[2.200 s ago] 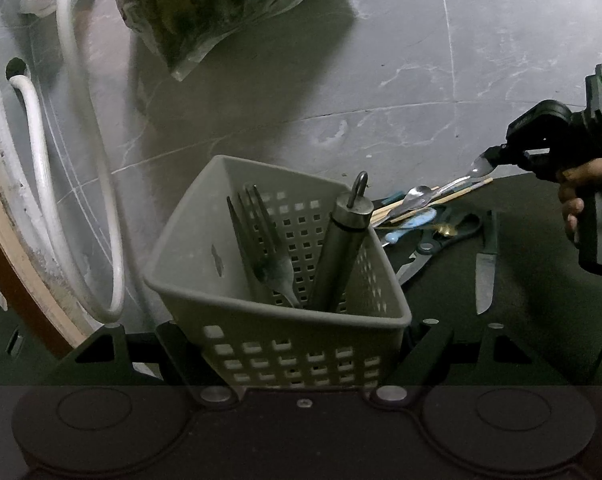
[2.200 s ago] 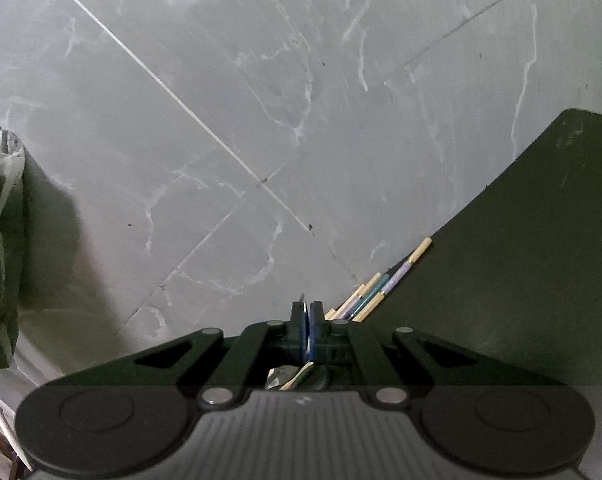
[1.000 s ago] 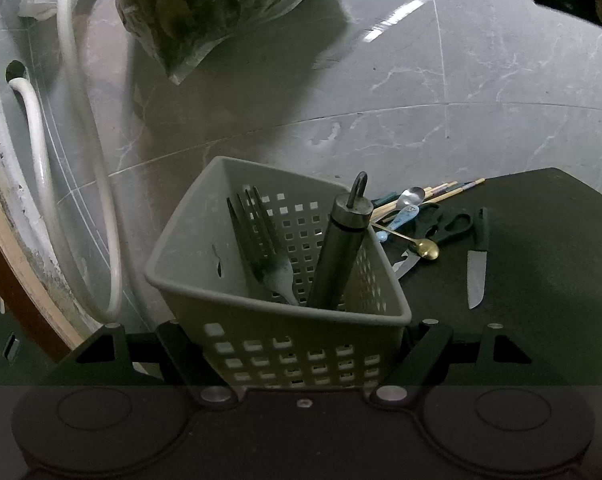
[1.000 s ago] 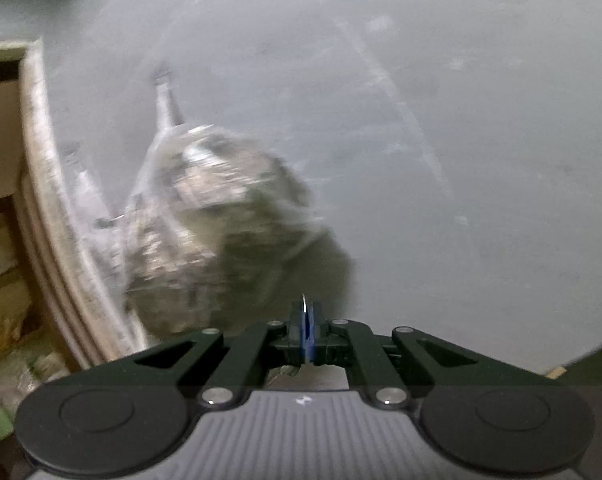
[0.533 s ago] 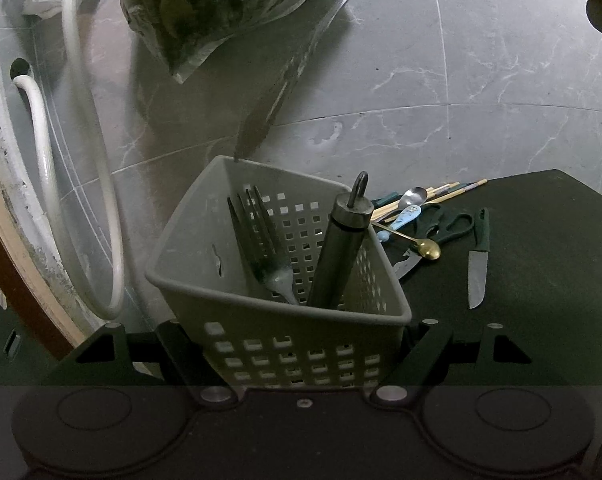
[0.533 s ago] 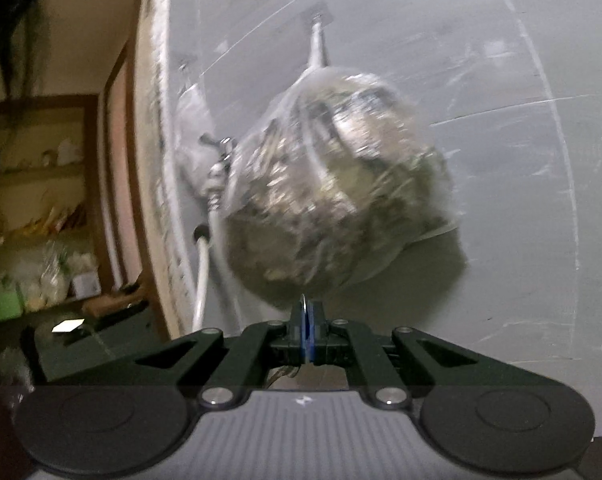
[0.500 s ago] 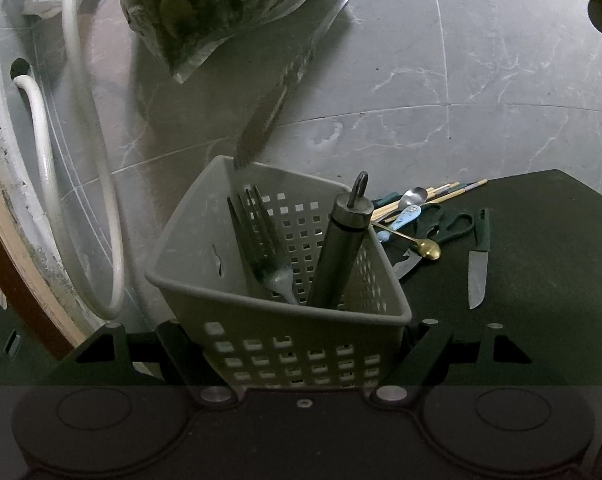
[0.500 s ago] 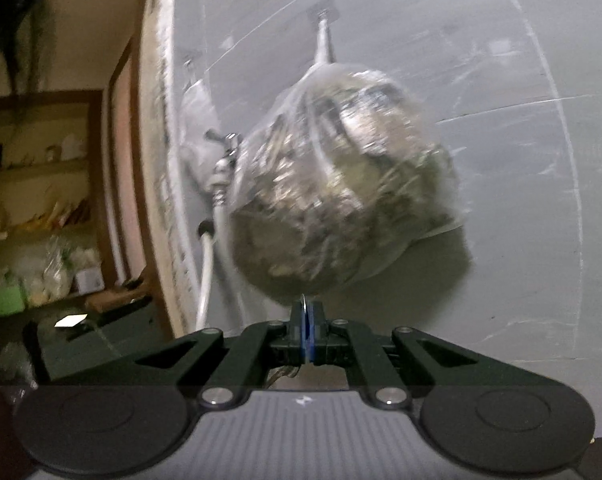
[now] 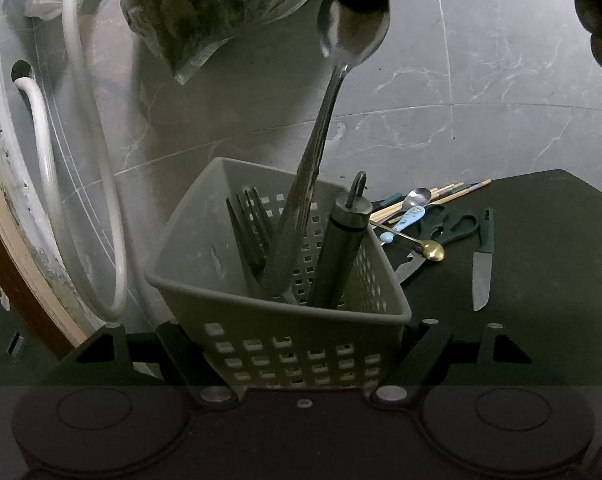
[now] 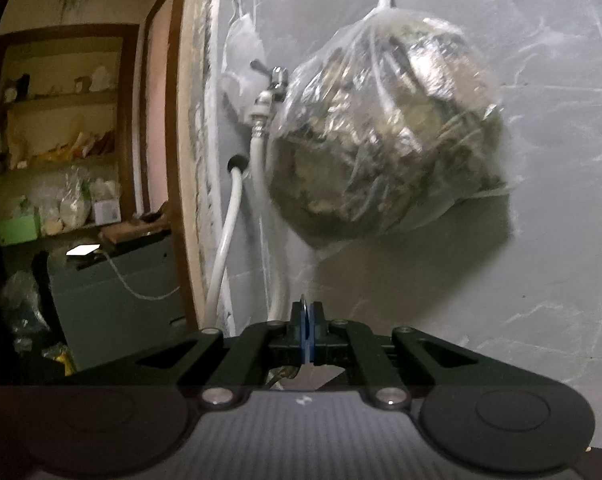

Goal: Organize utensils
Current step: 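Lower the silver spoon into the white basket and open the right tool, then move the open right tool back to the utensil pile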

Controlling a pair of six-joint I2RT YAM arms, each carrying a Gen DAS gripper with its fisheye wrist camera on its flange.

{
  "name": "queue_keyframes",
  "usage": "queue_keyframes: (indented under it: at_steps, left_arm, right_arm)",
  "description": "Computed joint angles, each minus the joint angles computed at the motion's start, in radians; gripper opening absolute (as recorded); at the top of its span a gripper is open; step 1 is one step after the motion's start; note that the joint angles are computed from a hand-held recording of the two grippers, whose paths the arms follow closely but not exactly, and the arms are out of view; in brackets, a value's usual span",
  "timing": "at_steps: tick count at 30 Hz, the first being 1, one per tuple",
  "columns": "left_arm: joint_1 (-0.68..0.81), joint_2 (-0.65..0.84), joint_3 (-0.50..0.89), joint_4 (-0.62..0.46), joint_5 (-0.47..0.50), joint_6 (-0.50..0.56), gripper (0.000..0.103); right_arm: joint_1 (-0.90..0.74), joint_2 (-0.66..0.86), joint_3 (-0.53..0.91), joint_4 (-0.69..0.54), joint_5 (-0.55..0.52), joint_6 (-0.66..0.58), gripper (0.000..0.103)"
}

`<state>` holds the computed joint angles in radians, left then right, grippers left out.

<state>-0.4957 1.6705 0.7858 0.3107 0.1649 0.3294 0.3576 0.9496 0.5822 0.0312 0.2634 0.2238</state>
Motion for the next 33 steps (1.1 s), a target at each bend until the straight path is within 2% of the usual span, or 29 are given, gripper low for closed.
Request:
queue_keyframes:
  at_steps: [7,14,20,21,22,23,25,27,29,32,33]
  left_arm:
    - [-0.004,0.001,0.0,0.002,-0.008,-0.001,0.08]
    - [-0.006,0.001,-0.002,0.004,-0.01,-0.001,0.08]
    - [-0.005,0.001,-0.002,0.005,-0.01,-0.001,0.08]
    - [-0.005,0.001,-0.003,0.005,-0.01,-0.001,0.08]
    - [-0.005,0.0,-0.003,0.005,-0.01,-0.001,0.08]
    - [-0.005,0.0,-0.003,0.005,-0.009,0.0,0.08]
    - [-0.005,-0.001,-0.003,0.003,-0.01,0.001,0.08]
    - [-0.003,0.0,-0.001,0.002,-0.008,0.002,0.08]
    - [-0.002,0.001,0.001,0.001,-0.007,0.004,0.081]
    - [0.0,0.001,0.003,-0.002,-0.005,0.007,0.081]
    - [-0.001,0.001,0.003,-0.003,-0.006,0.007,0.081]
  right_arm:
    - [-0.01,0.077,0.022,0.003,-0.062,-0.002,0.002]
    - [-0.062,0.147,0.01,0.075,-0.181,0.008,0.003]
    - [-0.052,0.2,0.025,0.084,-0.206,-0.007,0.006]
    - [-0.052,0.204,0.025,0.081,-0.213,-0.005,0.009]
    - [-0.053,0.21,0.029,0.078,-0.22,-0.002,0.023]
    - [-0.053,0.21,0.025,0.079,-0.224,0.003,0.045]
    - [-0.057,0.188,0.002,0.093,-0.22,0.022,0.064]
    - [-0.083,0.146,-0.03,0.111,-0.241,0.045,0.069]
    - [-0.113,0.093,-0.066,0.115,-0.24,0.08,0.086]
    - [-0.156,-0.005,-0.125,0.094,-0.191,0.123,0.102]
    - [-0.171,-0.034,-0.141,0.086,-0.172,0.135,0.103]
